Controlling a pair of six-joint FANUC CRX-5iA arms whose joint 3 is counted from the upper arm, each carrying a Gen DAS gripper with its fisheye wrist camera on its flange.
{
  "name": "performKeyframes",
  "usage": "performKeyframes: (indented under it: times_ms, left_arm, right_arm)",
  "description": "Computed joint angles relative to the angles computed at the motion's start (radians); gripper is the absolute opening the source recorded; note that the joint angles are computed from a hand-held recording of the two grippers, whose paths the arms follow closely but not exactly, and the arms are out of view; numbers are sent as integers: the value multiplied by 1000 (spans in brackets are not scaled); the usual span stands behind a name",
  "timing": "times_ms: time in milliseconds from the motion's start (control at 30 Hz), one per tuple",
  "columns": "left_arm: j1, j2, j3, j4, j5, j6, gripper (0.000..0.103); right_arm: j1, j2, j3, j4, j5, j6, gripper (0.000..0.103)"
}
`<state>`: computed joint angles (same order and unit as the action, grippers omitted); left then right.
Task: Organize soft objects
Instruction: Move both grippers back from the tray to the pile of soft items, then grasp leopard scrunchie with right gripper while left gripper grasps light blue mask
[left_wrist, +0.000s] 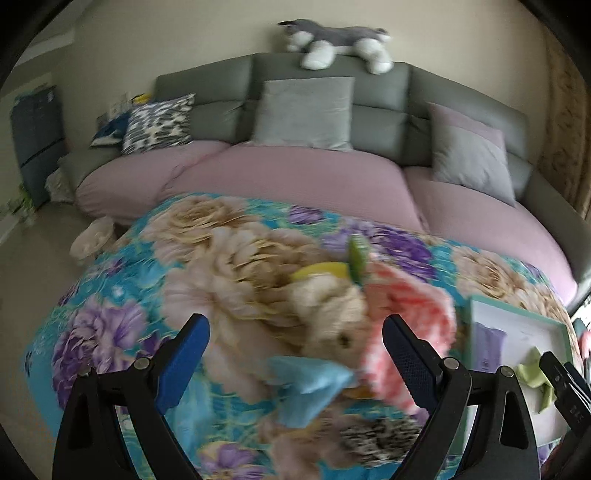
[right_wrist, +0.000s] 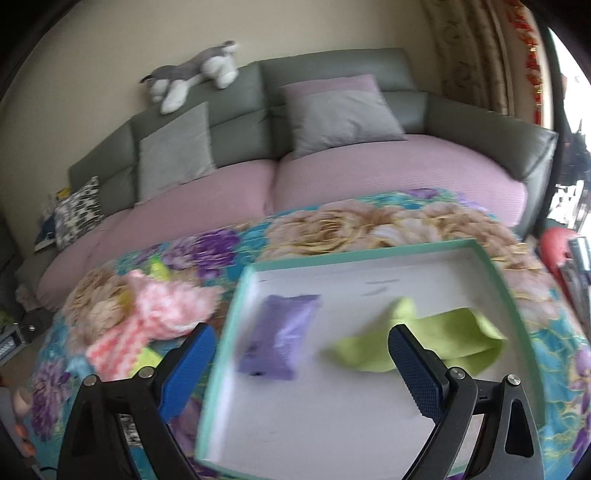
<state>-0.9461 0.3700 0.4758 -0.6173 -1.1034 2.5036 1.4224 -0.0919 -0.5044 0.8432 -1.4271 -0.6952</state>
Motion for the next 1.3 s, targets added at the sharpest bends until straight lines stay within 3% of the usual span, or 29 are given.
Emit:
performKeyframes:
  times_ms: [233, 433, 733, 1000, 1300]
  left_arm:
    - [53, -47, -93, 38, 10, 35, 95]
    - [94, -74, -169, 108, 68, 24, 95]
    - [162, -93, -263, 273, 140, -86, 95]
    - [181, -119, -306, 337, 188, -172, 95]
    - [184, -83, -292, 422, 192, -303, 95]
  right_arm:
    - [-41, 54, 31, 64, 147, 71, 96]
    - [-66, 108, 78, 54, 246, 164, 96]
    - [-89, 174, 140, -7, 375, 298, 96]
    - [-102, 221, 188, -77, 450, 410, 96]
    - [-121, 244, 202, -136, 521, 473, 92]
